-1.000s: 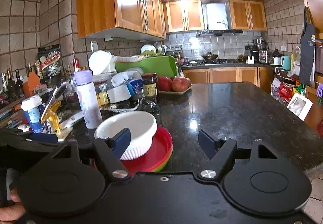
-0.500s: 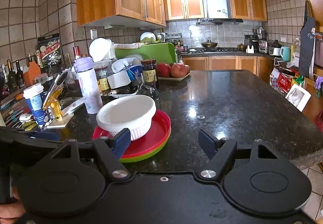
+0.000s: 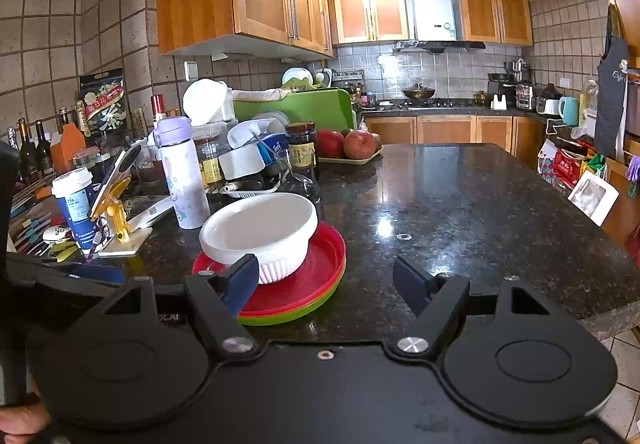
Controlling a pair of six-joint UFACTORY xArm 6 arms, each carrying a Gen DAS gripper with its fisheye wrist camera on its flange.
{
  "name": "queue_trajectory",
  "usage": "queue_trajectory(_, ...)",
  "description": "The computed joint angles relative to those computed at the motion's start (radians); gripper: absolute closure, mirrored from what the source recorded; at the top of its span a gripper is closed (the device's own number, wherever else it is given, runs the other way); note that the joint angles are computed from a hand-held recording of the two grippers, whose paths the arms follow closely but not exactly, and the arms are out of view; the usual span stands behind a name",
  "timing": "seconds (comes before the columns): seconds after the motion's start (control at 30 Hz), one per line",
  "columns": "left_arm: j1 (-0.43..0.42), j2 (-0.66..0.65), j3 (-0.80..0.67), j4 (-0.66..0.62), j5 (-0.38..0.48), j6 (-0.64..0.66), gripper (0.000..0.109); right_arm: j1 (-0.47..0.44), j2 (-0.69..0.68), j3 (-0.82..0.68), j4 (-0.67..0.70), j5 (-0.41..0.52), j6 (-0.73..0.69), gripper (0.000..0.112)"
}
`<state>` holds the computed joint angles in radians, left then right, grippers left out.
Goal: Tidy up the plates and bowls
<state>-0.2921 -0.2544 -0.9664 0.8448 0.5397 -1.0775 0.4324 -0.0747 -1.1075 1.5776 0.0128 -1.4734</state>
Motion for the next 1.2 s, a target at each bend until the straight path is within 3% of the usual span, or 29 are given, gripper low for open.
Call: queue_trajectory(1.2,-0.004,0.044,-0.040,-0.037,0.000,0.042,0.025,-0.017,0.035,-0.022,-0.097,0.016,0.099,0.034)
